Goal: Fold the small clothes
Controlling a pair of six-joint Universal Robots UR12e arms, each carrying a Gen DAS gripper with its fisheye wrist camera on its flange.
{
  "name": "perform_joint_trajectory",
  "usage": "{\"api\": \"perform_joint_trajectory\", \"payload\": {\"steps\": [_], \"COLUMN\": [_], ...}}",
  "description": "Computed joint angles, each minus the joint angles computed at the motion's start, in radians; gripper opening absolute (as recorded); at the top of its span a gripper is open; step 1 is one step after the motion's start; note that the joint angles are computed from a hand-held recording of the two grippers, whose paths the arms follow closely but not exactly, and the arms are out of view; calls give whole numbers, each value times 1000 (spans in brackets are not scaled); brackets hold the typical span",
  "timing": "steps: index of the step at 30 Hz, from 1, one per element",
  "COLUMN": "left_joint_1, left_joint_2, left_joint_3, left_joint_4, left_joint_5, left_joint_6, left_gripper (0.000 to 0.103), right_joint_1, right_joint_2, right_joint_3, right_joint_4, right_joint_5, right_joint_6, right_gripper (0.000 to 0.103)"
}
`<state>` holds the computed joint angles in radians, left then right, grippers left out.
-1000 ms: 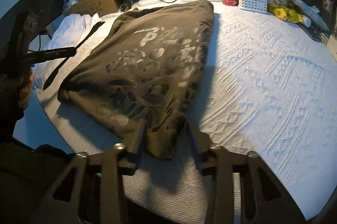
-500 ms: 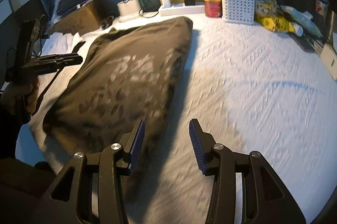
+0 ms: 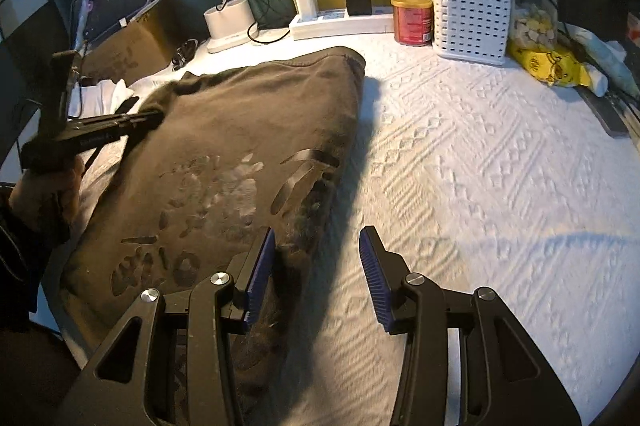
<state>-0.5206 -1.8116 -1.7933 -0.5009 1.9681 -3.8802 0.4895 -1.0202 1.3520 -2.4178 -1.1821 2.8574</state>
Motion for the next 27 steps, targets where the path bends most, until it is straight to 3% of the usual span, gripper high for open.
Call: {"api": "perform_joint_trajectory", "payload": {"steps": [5,11,12,15,16,23,24,26,27], "left_joint_1": [16,28,26,21,18,19,21,27,32], "left_joint_2": [0,20,21,25,26,17,14,10,8], "left_joint_3": [-4,-18,-14,-15,-20,-15,-13,-9,-4], "left_joint_4": [-7,-4,-22,-15,9,31,27,14,3], "left_joint_5": [-40,-94,-86,-70,-63,-75,-77,-85,-93], "left_joint_6": [0,-62,-73,-95,-99,-84,-81,-77,-76], "left_gripper": [2,7,17,65,70,70,70,70,70], "right_joint_1": [6,11,11,13,14,16,16,14,14], "right_joint_2": [19,35,38,45,49,75,78,86,90], "right_joint_3": [-25,-51,-55,-68,-74,-119,-124,-136,-142], "right_joint_4": [20,26,24,21,20,15,12,5,-3], "right_joint_5": [-9,-18,-20,-25,-30,-50,-49,-38,-38], "right_joint_6": [5,21,22,19,17,36,40,53,64], "right_gripper": [46,46,46,46,46,49,54,74,75]}}
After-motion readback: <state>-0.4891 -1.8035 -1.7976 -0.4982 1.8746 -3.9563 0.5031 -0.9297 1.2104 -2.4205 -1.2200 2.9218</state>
